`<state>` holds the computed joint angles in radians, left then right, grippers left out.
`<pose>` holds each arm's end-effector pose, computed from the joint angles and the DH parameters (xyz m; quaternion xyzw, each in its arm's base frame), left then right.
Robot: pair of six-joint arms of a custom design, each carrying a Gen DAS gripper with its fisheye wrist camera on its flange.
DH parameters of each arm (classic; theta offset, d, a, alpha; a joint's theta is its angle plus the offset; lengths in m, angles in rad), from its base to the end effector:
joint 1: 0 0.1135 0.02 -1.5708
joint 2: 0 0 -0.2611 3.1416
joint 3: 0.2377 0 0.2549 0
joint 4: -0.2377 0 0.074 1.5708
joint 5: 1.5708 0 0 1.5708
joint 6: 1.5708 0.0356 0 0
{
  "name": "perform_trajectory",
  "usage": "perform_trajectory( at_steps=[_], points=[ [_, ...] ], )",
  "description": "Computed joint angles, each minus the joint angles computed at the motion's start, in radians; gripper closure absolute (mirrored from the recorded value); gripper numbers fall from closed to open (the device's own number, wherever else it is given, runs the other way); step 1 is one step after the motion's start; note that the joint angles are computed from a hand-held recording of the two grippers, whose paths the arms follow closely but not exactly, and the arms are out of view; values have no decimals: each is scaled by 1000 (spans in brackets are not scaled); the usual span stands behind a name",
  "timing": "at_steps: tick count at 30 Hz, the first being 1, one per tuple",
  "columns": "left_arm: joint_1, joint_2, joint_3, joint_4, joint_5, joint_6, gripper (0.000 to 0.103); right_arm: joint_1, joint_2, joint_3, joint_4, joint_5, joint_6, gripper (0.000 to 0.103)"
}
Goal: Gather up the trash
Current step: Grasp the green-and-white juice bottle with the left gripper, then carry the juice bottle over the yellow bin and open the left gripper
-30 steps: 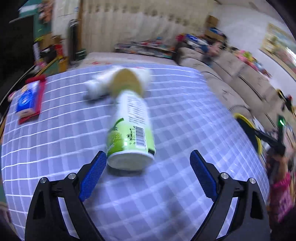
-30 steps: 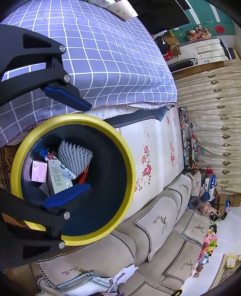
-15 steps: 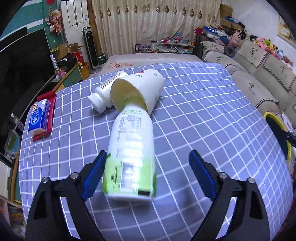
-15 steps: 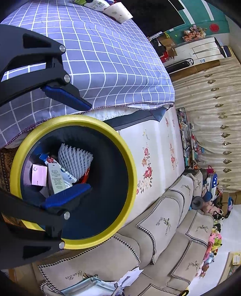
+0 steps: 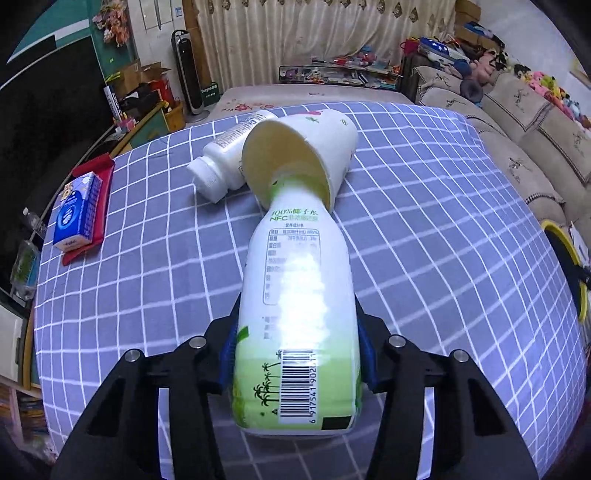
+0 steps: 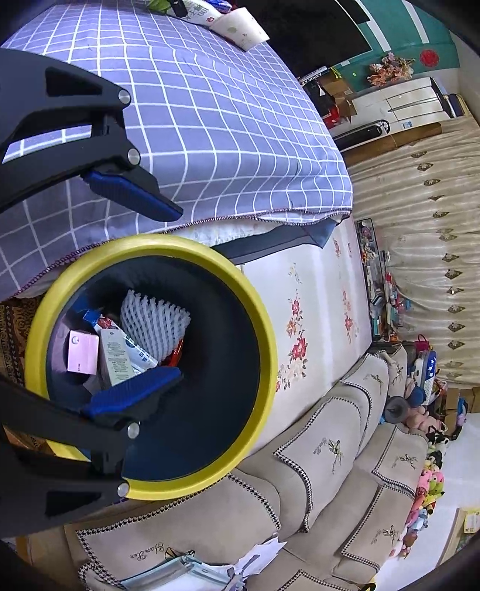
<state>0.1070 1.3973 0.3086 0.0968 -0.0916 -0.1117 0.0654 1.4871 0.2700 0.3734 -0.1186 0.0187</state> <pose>0.2013 0.0249 0.0874 -0.1175 0.9503 0.0432 0.2852 0.2122 0.0181 0.0804 -0.0428 0.9323 0.0703 0.3523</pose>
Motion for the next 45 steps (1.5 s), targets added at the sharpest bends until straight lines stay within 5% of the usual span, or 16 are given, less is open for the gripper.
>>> perform_trajectory(
  at_steps=[5,8,11,14,17,19,25,30,37,45],
  points=[
    [-60,-271,-145,-108,4,-101,52,-5,-81,-14,-54,-28,2,27],
    [-172,-538,-218,-292,-62,-199,52,12,-136,-22,-84,-30,12,27],
    [-386,-789,-235,-535,-187,-363,52,31,-211,-37,-125,-27,19,27],
    [-642,-862,-193,-694,-313,-559,52,27,-302,-55,-182,-36,11,27],
    [-887,-716,-121,-687,-424,-728,52,-25,-415,-73,-262,-75,-13,27],
    [-941,-595,-71,-620,-431,-746,52,-74,-496,-82,-328,-101,-38,27],
    [-991,-173,136,-333,-376,-618,52,-423,-727,-67,-576,-296,-239,27],
    [-991,191,440,-222,-287,-460,52,-755,-690,-3,-669,-483,-444,26],
    [-999,625,952,-308,-145,-344,52,-999,-518,67,-656,-592,-600,25],
    [-993,1107,1632,-574,-18,-282,52,-1090,-393,122,-620,-618,-650,25]
  ],
)
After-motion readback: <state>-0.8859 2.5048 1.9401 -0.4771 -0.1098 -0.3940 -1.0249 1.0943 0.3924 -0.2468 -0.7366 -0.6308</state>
